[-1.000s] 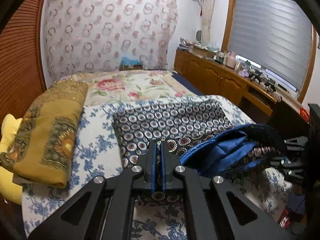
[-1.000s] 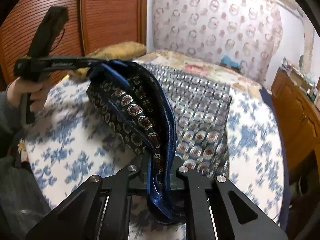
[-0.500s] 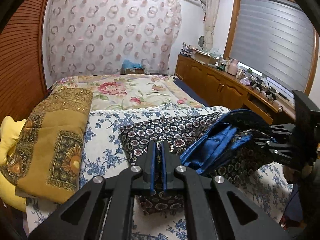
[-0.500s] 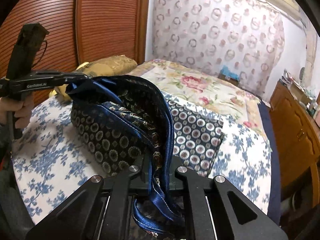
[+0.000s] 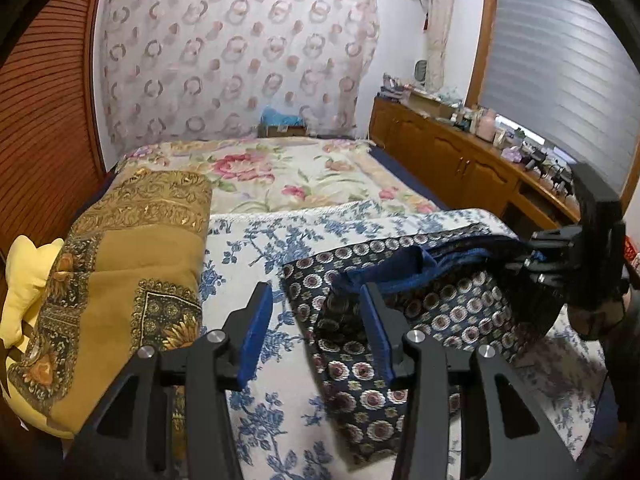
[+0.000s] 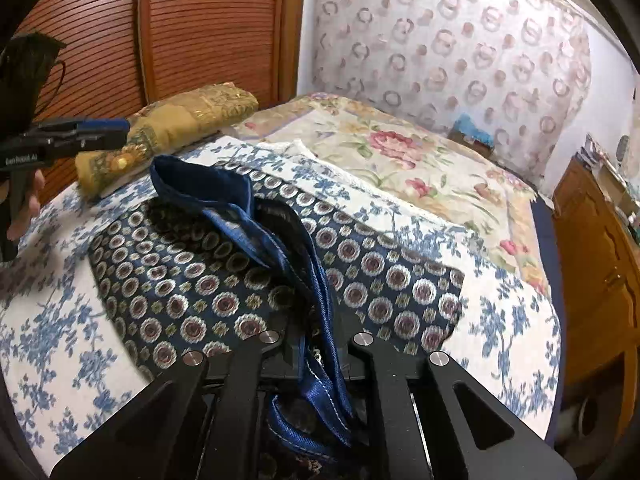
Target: Fold small clothes
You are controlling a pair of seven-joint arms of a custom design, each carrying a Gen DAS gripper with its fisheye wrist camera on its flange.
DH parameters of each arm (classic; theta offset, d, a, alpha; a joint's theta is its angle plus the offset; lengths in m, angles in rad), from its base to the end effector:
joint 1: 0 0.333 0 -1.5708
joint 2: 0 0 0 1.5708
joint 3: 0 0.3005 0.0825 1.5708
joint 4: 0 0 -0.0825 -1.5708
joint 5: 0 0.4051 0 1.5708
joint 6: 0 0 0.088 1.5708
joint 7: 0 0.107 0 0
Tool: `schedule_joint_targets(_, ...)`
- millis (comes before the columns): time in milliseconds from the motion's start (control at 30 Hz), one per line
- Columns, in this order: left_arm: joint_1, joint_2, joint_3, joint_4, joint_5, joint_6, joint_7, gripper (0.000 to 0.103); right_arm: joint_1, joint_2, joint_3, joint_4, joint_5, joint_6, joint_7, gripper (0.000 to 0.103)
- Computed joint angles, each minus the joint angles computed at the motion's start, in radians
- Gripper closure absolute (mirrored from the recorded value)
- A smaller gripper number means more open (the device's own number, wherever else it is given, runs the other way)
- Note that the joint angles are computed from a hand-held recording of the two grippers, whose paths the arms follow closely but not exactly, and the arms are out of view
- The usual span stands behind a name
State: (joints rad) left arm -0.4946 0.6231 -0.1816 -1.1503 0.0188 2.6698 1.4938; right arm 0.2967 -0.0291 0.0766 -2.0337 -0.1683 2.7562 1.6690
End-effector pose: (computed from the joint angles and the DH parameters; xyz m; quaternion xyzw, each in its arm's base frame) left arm 0.6471 -0.4584 0.5352 -0.4481 0.7791 -0.4141 0.1438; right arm 0.5682 0.2304 0.5217 -0.7760 0.5105 -0.2413 0.2809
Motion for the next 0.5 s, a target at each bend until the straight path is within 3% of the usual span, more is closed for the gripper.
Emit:
schedule_joint_targets(200,-0.020,0.088,0.016,0.138,0.017,-0.070,-0.003,0.059,-0.008,0.070,-0.003,0.095,0.039,-0.008,-0.053,0.100)
schedule_joint_targets(500,-0.052,0.255,0.037,0.413,0.048,-0.210,-0.003,0.059,-0.015,0.176,-0.009,0.214,-0.009,-0.059,-0.013,0.100)
